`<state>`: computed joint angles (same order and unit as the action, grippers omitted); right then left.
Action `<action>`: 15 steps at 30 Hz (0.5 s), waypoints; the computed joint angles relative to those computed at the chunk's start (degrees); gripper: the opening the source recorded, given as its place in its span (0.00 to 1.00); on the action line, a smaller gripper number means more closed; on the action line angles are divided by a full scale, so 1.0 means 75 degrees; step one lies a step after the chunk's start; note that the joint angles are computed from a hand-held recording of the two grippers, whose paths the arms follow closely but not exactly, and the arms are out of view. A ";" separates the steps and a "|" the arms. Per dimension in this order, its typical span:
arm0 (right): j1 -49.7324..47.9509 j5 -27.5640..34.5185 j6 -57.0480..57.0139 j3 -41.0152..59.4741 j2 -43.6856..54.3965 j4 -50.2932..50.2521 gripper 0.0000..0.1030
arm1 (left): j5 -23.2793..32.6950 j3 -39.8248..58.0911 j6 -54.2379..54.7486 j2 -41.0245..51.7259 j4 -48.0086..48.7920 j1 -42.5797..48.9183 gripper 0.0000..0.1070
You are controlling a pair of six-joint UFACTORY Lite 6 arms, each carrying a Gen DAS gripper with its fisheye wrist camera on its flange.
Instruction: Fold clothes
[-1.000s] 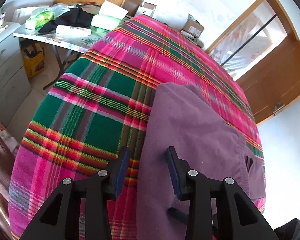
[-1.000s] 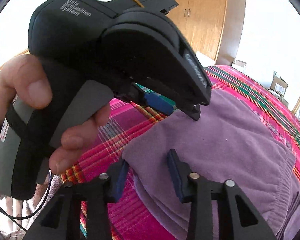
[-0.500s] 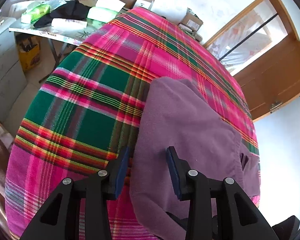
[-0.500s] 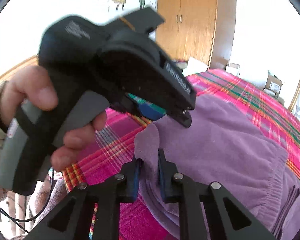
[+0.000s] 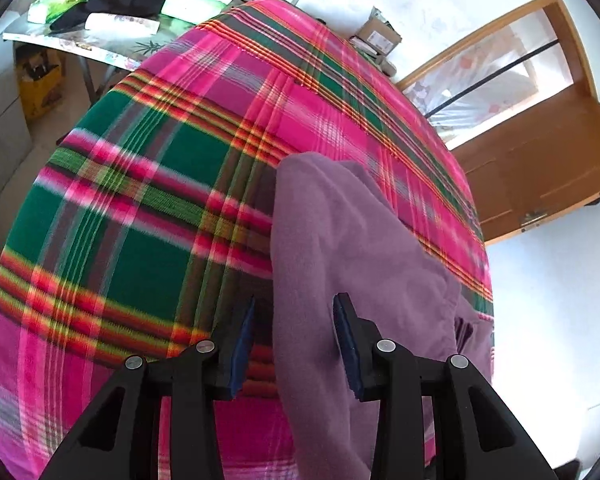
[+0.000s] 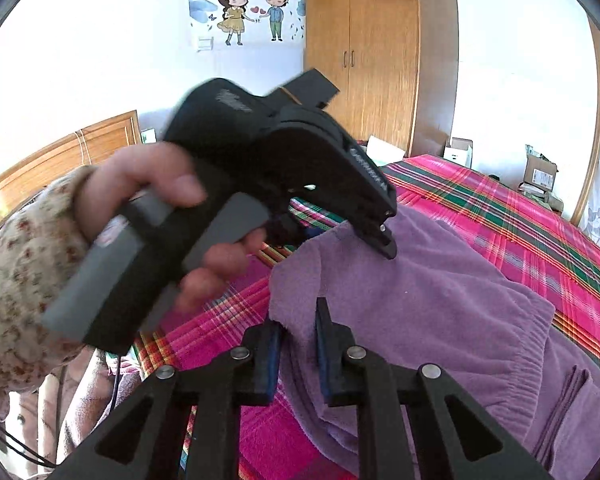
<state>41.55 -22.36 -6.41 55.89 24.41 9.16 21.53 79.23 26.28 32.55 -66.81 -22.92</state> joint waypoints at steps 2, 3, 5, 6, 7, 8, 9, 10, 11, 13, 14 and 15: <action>0.0211 -0.0001 -0.0216 0.0250 0.0184 0.0413 0.15 | 0.0257 0.0544 -0.0376 0.0393 0.0216 0.0119 0.37; 0.0207 -0.0072 -0.0153 0.0125 0.0107 0.0359 0.15 | 0.0346 0.0777 -0.0435 0.0553 0.0204 0.0162 0.37; 0.0201 -0.0210 -0.0039 -0.0111 -0.0038 0.0264 0.15 | 0.0465 0.1095 -0.0427 0.0768 0.0137 0.0200 0.37; 0.0249 -0.0236 -0.0062 -0.0112 -0.0032 0.0333 0.15 | 0.0503 0.1214 -0.0423 0.0831 0.0116 0.0200 0.35; 0.0298 -0.0260 -0.0095 -0.0111 -0.0025 0.0412 0.15 | 0.0537 0.1324 -0.0420 0.0882 0.0100 0.0195 0.35; 0.0273 -0.0252 -0.0013 -0.0083 -0.0004 0.0312 0.15 | 0.0570 0.1435 -0.0418 0.0933 0.0084 0.0190 0.35; 0.0040 -0.0070 0.0232 0.0200 0.0111 -0.0109 0.15 | 0.0604 0.1548 -0.0417 0.0985 0.0068 0.0185 0.34; -0.0027 -0.0007 0.0334 0.0199 0.0033 -0.0271 0.15 | 0.0593 0.1608 -0.0526 0.0982 0.0175 0.0169 0.31; -0.0069 -0.0058 0.0392 0.0211 0.0082 -0.0378 0.15 | 0.0570 0.1653 -0.0698 0.0965 0.0359 0.0139 0.28; -0.0050 -0.0141 0.0339 0.0066 -0.0013 -0.0336 0.15 | 0.0460 0.1686 -0.0894 0.0896 0.0640 0.0076 0.20; 0.0035 -0.0164 0.0221 -0.0049 -0.0120 -0.0156 0.15 | 0.0410 0.1689 -0.0944 0.0869 0.0722 0.0054 0.15; 0.0097 -0.0166 0.0155 -0.0132 -0.0206 -0.0047 0.15 | 0.0366 0.1694 -0.0987 0.0847 0.0792 0.0035 0.15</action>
<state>42.28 -23.60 -5.24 54.90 22.87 8.81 24.27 91.93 18.87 38.91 -60.87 -22.66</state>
